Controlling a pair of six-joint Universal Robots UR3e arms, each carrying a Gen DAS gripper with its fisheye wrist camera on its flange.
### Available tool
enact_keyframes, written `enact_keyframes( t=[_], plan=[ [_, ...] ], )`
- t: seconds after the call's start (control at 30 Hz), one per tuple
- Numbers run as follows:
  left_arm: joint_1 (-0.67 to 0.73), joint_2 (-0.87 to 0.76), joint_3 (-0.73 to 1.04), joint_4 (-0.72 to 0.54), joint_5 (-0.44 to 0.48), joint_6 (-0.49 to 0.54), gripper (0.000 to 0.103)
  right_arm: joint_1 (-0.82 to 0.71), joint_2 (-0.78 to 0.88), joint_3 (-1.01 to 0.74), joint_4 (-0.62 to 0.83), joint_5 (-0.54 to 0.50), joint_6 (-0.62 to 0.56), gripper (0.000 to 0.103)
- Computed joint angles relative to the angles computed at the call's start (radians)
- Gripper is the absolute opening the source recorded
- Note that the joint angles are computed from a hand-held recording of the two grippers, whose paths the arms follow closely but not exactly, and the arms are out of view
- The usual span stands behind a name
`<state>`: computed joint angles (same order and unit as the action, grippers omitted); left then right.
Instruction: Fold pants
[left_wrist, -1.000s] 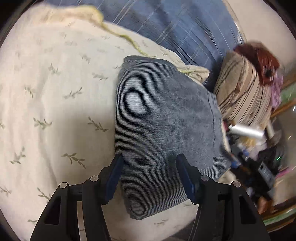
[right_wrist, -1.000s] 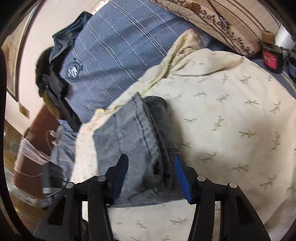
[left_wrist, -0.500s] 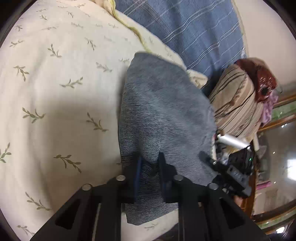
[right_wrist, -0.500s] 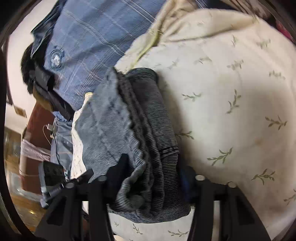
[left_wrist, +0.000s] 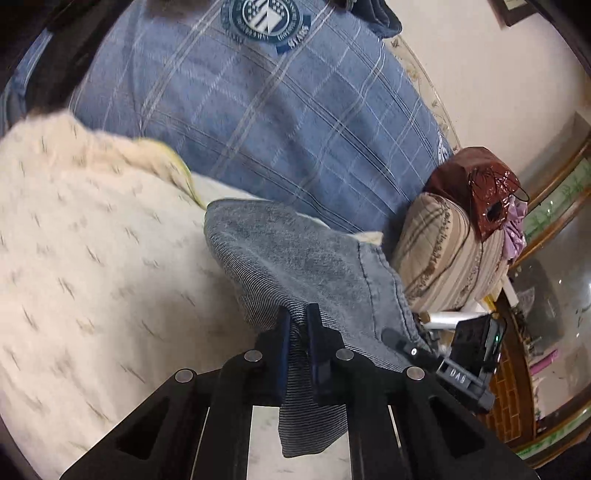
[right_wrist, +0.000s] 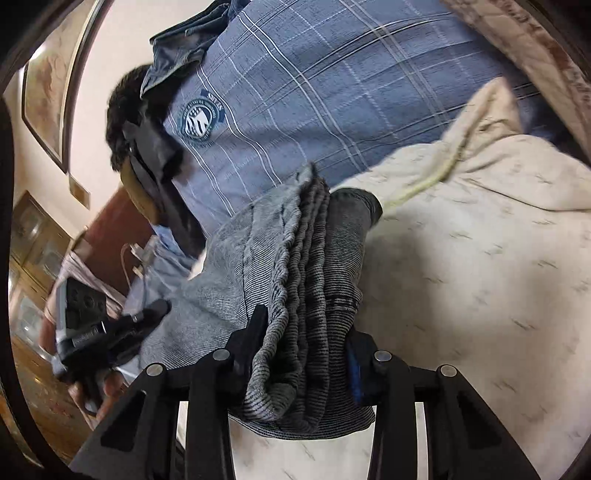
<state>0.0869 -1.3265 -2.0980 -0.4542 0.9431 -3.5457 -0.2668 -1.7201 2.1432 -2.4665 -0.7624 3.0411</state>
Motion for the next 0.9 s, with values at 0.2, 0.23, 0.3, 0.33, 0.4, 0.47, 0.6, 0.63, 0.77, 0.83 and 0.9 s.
enact_keyframes(
  t=[0.2,0.23,0.3,0.33,0.4,0.47,0.6,0.63,0.77,0.83,0.9],
  plan=[
    [-0.004,-0.116,-0.01,-0.096,0.286,-0.006,0.009,0.14,0.31,-0.032,-0.2,-0.165,0.098,0.051],
    [-0.006,-0.131,-0.001,-0.111,0.292,-0.008,0.009,0.12,0.313,-0.003,-0.222,-0.148,0.094,0.056],
    [0.011,-0.134,0.012,-0.15,0.26,-0.012,0.011,0.073,0.294,-0.028,-0.102,-0.072,0.057,0.057],
    [0.025,-0.118,-0.001,-0.136,0.22,-0.018,0.017,0.063,0.281,-0.047,-0.054,-0.061,0.04,0.057],
    [0.035,-0.092,-0.012,-0.106,0.196,-0.014,0.038,0.057,0.23,-0.076,-0.017,-0.087,0.03,0.063],
    [0.012,-0.092,0.001,-0.09,0.225,-0.029,0.061,0.069,0.234,-0.144,0.034,-0.092,0.014,0.07],
    [-0.005,-0.217,0.195,-0.229,0.181,-0.048,0.06,0.126,0.363,-0.371,0.108,-0.132,0.027,0.071],
    [-0.008,-0.267,0.256,-0.251,0.171,-0.055,0.061,0.134,0.398,-0.415,0.115,-0.136,0.029,0.071],
    [-0.016,-0.443,0.323,-0.134,0.169,-0.053,0.059,0.131,0.556,-0.538,0.15,-0.125,0.01,0.071],
    [-0.006,-0.486,0.258,-0.052,0.141,-0.11,0.049,0.1,0.572,-0.473,0.103,-0.069,0.0,0.067],
    [-0.002,-0.538,0.276,-0.039,0.112,-0.113,0.04,0.062,0.617,-0.458,0.137,0.029,-0.006,0.052]
  ],
)
